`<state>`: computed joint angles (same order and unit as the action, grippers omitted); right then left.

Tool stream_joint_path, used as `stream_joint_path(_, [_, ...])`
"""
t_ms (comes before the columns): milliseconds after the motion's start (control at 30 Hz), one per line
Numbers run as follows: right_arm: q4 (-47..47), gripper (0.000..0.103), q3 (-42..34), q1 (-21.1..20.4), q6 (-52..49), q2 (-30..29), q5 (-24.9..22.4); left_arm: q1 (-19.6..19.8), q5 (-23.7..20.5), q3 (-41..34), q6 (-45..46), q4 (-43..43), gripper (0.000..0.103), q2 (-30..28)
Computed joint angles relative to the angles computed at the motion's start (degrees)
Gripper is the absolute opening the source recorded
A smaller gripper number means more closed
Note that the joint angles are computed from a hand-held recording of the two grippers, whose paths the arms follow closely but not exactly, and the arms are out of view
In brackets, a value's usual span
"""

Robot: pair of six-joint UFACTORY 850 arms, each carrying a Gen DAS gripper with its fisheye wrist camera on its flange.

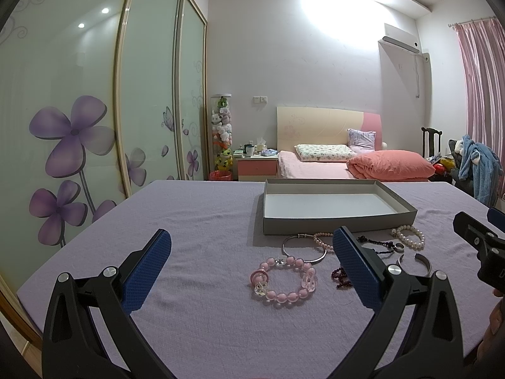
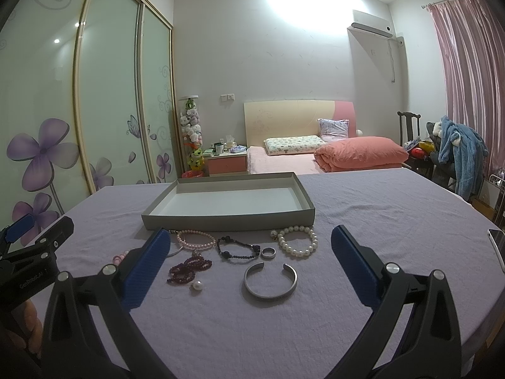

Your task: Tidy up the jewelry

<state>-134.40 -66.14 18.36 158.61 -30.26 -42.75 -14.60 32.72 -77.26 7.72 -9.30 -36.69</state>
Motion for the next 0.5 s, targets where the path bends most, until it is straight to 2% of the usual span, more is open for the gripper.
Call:
stream_joint_path(100, [0.5,0.099,-0.3,-0.1,-0.4,-0.2,0.8,0.0,-0.5,-0.3,0.8,-0.9,0.101,-0.1])
stream_joint_path(200, [1.5,0.099,-1.6,-0.8,-1.0,-1.2,3.8,0.1,-3.4,-1.7,2.8,-3.0,0.101,-0.9])
stream_joint_path(300, [4.2,0.099,-3.7,-2.1,-4.0,-2.6,9.0,0.1,-8.5,-4.3,4.5,-4.4,0.101,-2.2])
stream_joint_path(400, [14.8,0.099,-8.0,-3.5,-14.6,-5.8,15.7,0.8,-14.6,-7.0,3.7,-3.0,0.101,-3.5])
stream_joint_path(500, [24.0,0.099,-10.5,-4.1,-23.2,-7.7,18.8,1.6,-20.6,-10.9,4.0,-2.7,0.101,-5.6])
